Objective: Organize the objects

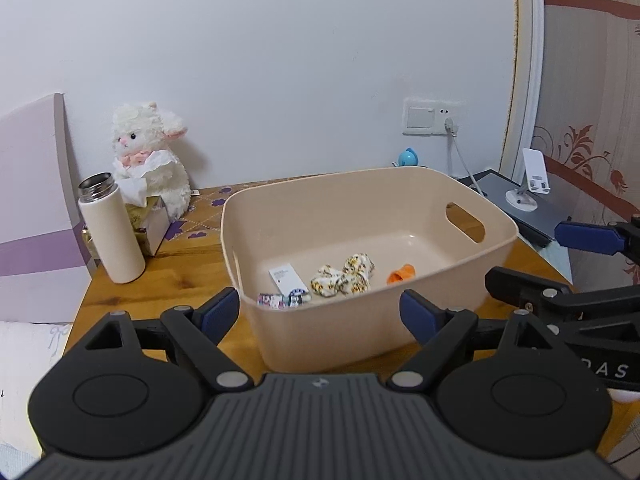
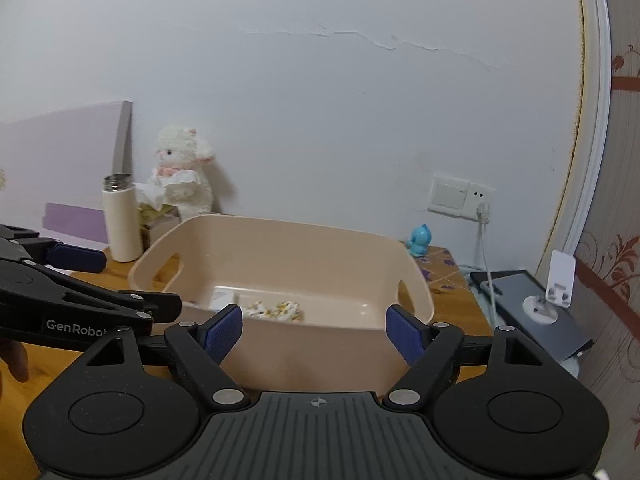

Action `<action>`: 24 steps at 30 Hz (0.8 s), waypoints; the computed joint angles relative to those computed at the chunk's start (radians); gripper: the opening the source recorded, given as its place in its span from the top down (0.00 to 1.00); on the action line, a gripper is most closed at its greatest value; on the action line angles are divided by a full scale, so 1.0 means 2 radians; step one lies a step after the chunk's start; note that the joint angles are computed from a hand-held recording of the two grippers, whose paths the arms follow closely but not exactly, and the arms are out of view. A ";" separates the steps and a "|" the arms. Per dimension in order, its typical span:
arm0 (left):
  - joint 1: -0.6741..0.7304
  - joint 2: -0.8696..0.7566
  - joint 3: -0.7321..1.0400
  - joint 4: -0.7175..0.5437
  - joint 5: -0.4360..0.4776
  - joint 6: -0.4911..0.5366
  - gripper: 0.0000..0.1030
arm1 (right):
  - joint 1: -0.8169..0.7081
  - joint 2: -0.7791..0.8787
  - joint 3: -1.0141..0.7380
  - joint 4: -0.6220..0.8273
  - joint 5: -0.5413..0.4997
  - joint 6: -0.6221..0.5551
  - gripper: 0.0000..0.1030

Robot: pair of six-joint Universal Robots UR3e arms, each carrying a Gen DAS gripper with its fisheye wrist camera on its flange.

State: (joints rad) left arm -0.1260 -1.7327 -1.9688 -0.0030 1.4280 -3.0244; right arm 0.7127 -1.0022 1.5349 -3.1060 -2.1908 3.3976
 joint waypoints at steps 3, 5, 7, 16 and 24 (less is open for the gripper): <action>0.003 0.028 -0.045 0.018 0.003 0.000 0.14 | 0.016 -0.012 0.023 -0.007 0.001 0.013 0.21; 0.008 0.047 -0.073 0.022 0.000 -0.002 0.14 | 0.031 -0.011 0.025 -0.005 -0.016 0.012 0.21; 0.016 0.067 -0.098 0.021 -0.008 -0.004 0.14 | 0.046 -0.008 0.028 -0.009 -0.031 0.011 0.21; 0.028 0.159 -0.183 0.010 -0.003 -0.004 0.14 | 0.084 -0.028 0.058 -0.004 -0.037 0.037 0.21; 0.022 0.224 -0.222 -0.021 0.010 -0.010 0.14 | 0.104 -0.056 0.098 -0.007 -0.033 0.071 0.19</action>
State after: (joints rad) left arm -0.0822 -1.2855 -2.4124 -0.0441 1.4477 -3.0439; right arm 0.9208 -1.1137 1.7312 -3.1207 -2.2578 3.5405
